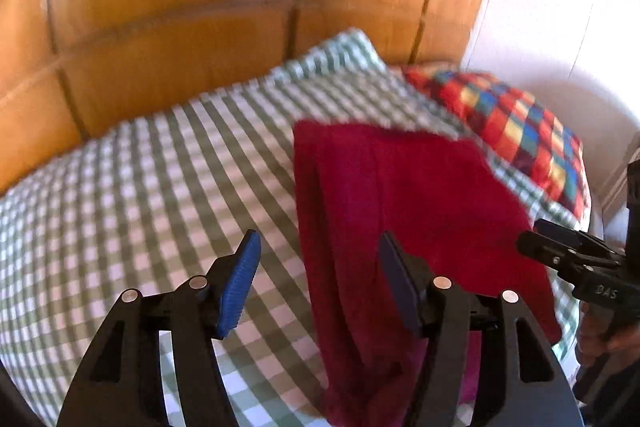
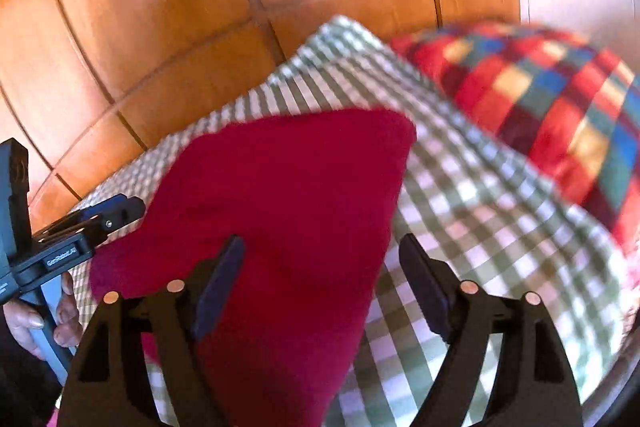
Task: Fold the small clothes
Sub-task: 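Lay the folded sweater down and press it flat with both grippers, then open both grippers and pull them back from the folded sweater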
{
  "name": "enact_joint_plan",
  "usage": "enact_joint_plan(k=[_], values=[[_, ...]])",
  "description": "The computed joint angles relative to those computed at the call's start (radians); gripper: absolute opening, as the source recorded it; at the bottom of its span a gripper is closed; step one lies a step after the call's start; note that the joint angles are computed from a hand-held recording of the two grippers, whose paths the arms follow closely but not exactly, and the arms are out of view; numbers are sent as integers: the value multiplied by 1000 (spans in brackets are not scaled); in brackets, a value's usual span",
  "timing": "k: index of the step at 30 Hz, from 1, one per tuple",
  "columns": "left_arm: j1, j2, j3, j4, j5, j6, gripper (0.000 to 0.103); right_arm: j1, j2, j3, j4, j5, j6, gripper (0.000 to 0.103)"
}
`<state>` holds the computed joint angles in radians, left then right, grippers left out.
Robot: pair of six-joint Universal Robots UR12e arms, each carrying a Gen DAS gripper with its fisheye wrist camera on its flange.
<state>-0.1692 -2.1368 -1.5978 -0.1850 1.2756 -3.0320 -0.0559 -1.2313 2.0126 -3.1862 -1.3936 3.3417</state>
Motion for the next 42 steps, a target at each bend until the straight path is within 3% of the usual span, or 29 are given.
enact_joint_plan(k=[3,6,9,14,20,27,29,34,36,40,42], values=[[12,37,-57,59,-40,-13,39,17,-41,30,-10,4,-59,51],[5,47,-77,35,-51,13,31,46,-48,35,11,22,-98,42],[-17,32,-68,-46,28,51,31,85,-39,36,66,-55,-115,42],[-19,22,-79,-13,36,24,31,138,8,53,-41,-202,-130,44],[-12,48,-107,20,35,-23,31,139,10,50,-45,-204,-111,46],[-19,81,-149,83,65,-40,31,151,-1,47,-29,-217,-110,67],[-20,87,-156,89,74,-43,31,154,-7,48,-23,-218,-104,69],[-21,97,-170,109,85,-45,31,146,-33,62,-19,-203,-73,69],[-22,96,-171,107,91,-43,31,143,-42,69,-12,-190,-74,60],[-32,79,-153,52,135,-27,31,160,-27,59,53,-243,-111,56],[-33,76,-156,58,144,-38,40,168,-23,56,54,-265,-109,57]])
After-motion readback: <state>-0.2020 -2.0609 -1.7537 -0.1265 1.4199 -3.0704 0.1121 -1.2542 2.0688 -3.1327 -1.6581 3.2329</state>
